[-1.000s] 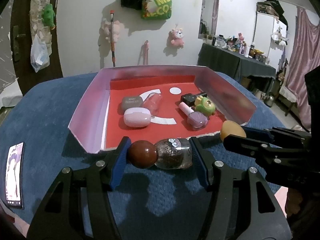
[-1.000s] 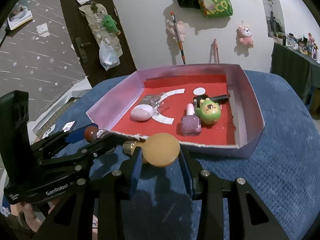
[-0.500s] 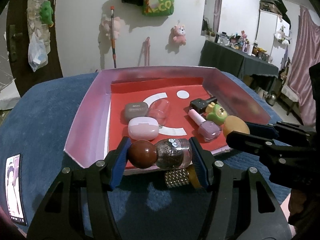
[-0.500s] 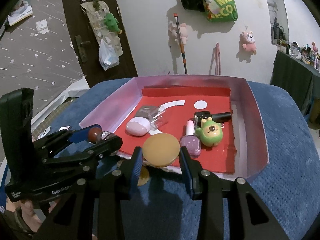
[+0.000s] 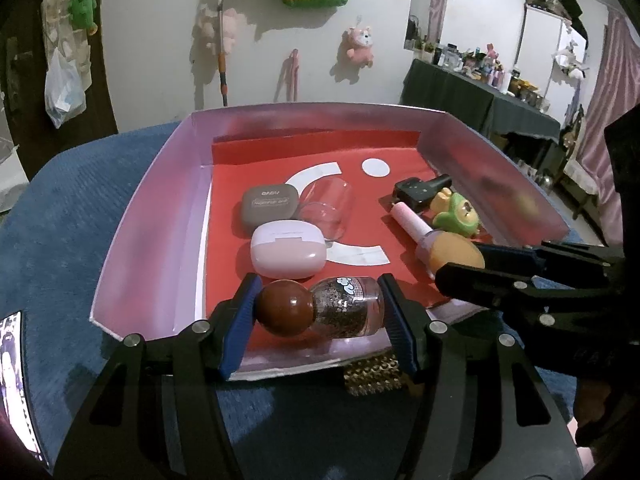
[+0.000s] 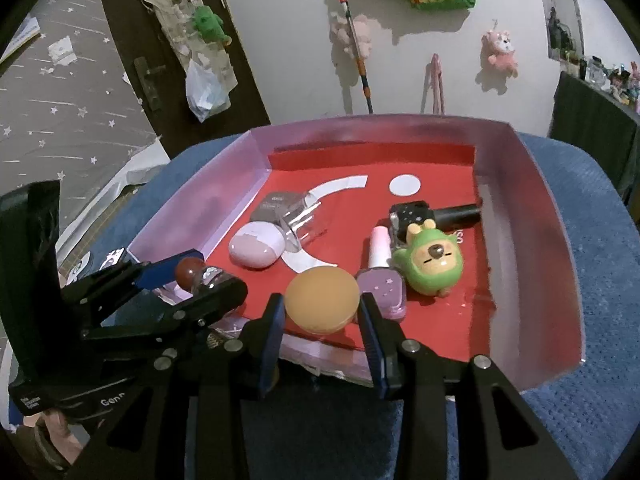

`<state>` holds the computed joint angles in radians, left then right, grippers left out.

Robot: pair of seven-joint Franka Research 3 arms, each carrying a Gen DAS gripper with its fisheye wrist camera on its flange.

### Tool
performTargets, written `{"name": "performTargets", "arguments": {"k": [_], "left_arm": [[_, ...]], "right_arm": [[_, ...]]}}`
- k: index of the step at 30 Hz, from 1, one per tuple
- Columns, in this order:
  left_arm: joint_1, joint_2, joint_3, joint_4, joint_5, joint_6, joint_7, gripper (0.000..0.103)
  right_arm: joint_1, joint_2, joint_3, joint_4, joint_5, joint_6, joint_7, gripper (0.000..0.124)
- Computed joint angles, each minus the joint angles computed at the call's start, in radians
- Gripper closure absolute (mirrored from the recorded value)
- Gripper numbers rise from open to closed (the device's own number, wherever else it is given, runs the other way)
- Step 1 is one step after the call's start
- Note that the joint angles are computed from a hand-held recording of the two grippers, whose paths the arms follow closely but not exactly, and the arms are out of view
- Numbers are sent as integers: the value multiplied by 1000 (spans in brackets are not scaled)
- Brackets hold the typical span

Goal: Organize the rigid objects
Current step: 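Lift the glitter bottle and tan sponge and carry them over the box, then lower the glitter bottle and sponge onto the box floor and open both grippers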

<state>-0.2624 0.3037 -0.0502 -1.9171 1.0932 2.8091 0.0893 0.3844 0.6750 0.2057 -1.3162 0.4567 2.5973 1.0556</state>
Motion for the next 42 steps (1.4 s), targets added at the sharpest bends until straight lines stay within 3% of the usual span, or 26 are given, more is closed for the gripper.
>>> {"name": "performTargets", "arguments": {"k": [11,14,19,22,35,42], "left_arm": [[15,46,11,22,-121,44,97,46],[7,49,22,27,-125,49,103,46],[1,58,32,40,-130,13,104,46],[18,58,29,29,-154,58,116,46],[-10,104,48,101,-173,19,151,46],[-10,107,50,104,-183,19,159,46]], "right_arm": [[2,56,0,89,-7,-67,17,84],[-6,77,11,127,7,-124,11,84],[16,106,-13,168,-17,-160,45,84],[37,107,-39,165,-51,-136,75,84],[82,122,-119,154,-200,-7,227,84],[81,129,-113,160,-244,4,250,84]]}}
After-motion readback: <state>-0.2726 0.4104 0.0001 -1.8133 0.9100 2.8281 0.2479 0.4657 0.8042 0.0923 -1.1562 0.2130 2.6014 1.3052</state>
